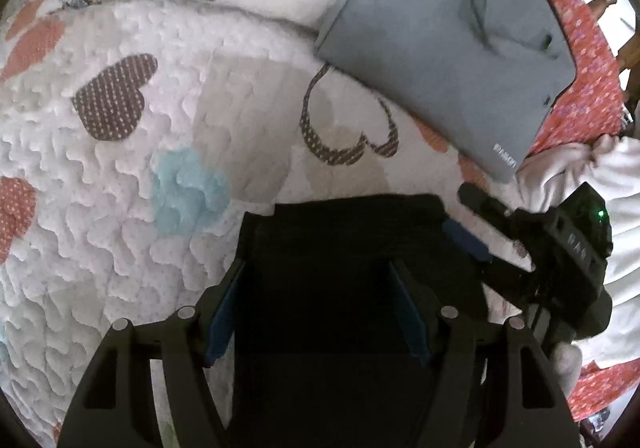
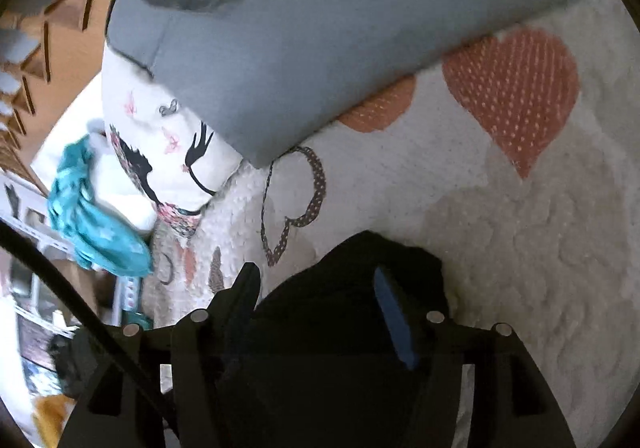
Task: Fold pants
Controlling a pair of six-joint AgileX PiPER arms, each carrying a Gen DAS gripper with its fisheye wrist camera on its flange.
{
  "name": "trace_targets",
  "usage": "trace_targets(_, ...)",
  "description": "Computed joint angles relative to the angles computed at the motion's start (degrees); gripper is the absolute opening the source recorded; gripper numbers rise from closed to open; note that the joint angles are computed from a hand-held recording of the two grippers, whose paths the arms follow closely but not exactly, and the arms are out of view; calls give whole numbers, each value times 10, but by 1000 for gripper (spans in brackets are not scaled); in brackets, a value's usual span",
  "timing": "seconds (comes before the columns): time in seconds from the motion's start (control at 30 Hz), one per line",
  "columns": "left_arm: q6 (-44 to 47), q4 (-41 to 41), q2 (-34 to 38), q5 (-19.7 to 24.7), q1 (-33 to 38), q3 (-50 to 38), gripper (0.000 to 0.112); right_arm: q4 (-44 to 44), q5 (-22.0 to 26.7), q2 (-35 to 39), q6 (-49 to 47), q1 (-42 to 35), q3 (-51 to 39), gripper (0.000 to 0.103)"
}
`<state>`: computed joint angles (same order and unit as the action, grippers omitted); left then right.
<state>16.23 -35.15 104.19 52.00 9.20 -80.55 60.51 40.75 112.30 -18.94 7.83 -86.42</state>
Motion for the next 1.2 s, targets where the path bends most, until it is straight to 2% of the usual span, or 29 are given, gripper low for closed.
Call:
trace_targets(0.1, 1, -4, 1, 5, 3, -5, 71, 27, -14, -15, -14, -14, 25, 57)
trace_targets(0.17, -5, -2, -15, 10, 7, -3, 69, 21, -34, -47, -3, -12, 54, 59)
trace_targets(0.27, 6, 8, -70, 5, 9, 24, 69, -61, -26, -106, 64, 7, 76, 61)
trace_targets(0.4, 59, -14, -155, 16, 28, 93, 69, -2, 13, -195, 35, 22, 166, 61)
trace_targets(0.47, 87, -34, -178, 42, 44, 130, 69, 10, 4, -240, 39, 43, 223, 61)
trace_targets(0.53, 93, -33, -173, 49, 45, 149, 69, 13, -7, -267, 41, 61, 264, 61)
trace_targets(0.63, 62, 22, -150, 20, 20, 172, 69, -21, -63, -279, 81, 95, 312, 60)
trace_targets(0.73, 84, 12, -127, 11, 26, 188, 71, 19, -75, -268, 40, 81, 332, 57)
trace_targets(0.8, 91, 6, -139, 28, 38, 185, 71, 5, -67, -285, 60, 72, 332, 58)
trace_targets(0.9, 108, -2, -172, 44, 62, 195, 71, -151, -115, -353, 184, 120, 340, 62)
trace_targets(1.0, 116, 15, -240, 24, 73, 224, 71, -323, -135, -408, 338, 176, 366, 63)
trace_targets(1.07, 110, 44, -313, -19, 70, 261, 71, -437, -133, -437, 451, 217, 386, 63)
trace_targets(1.1, 93, 71, -360, -57, 58, 287, 71, -495, -131, -449, 508, 240, 396, 63)
trace_targets(1.2, -14, 218, -508, -151, -11, 366, 73, -667, -99, -484, 680, 324, 427, 63)
